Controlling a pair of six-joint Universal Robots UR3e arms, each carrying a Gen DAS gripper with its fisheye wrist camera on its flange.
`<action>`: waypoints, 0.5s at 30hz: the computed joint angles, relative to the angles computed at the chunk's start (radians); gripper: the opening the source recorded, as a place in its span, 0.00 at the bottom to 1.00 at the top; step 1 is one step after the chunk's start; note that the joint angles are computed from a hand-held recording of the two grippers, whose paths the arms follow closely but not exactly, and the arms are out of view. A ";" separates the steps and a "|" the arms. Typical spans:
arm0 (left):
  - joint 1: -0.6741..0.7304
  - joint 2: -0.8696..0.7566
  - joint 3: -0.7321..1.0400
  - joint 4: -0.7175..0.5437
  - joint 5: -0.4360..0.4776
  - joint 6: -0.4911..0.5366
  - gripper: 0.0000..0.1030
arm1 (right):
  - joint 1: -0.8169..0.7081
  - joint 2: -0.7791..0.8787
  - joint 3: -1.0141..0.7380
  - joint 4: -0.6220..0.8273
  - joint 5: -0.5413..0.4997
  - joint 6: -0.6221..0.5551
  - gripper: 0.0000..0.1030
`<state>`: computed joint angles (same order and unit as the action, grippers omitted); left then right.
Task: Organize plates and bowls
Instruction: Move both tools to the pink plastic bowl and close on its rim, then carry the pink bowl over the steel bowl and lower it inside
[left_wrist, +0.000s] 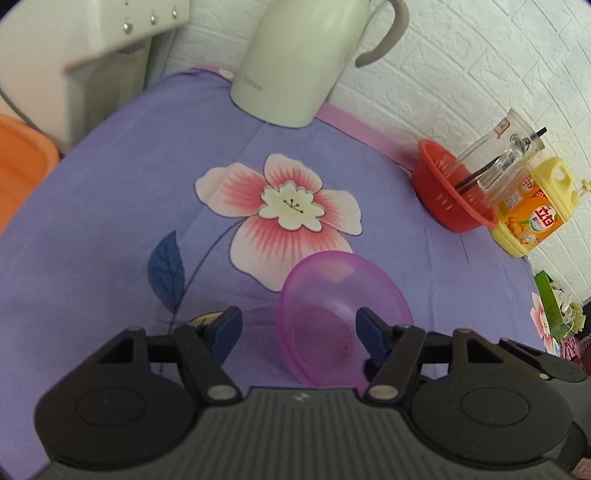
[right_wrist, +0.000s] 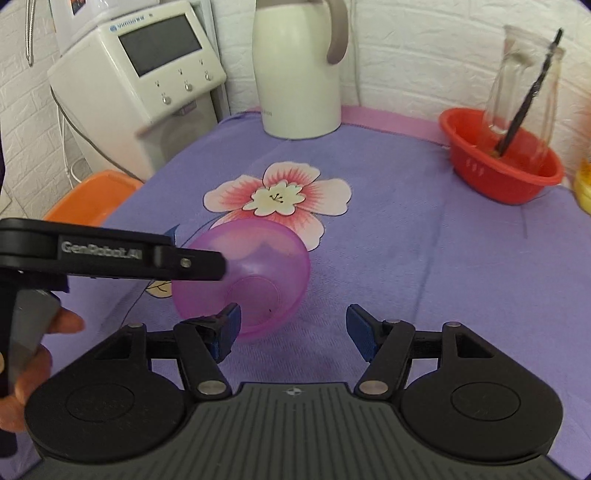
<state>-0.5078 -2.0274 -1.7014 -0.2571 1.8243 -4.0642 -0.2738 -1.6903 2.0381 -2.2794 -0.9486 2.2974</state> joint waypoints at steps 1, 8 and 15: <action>0.002 -0.010 0.007 0.002 -0.005 0.001 0.66 | 0.017 0.019 -0.004 -0.020 -0.009 0.013 1.00; -0.005 -0.060 0.042 0.022 0.008 0.022 0.41 | 0.110 0.109 -0.010 -0.140 -0.043 0.088 0.93; -0.065 0.007 0.016 -0.005 0.026 -0.026 0.39 | 0.094 0.004 0.046 -0.100 -0.047 0.074 0.82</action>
<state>-0.5723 -2.0202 -1.6851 -0.2621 1.8507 -4.0900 -0.1803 -1.6867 2.0840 -2.3799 -0.9958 2.3717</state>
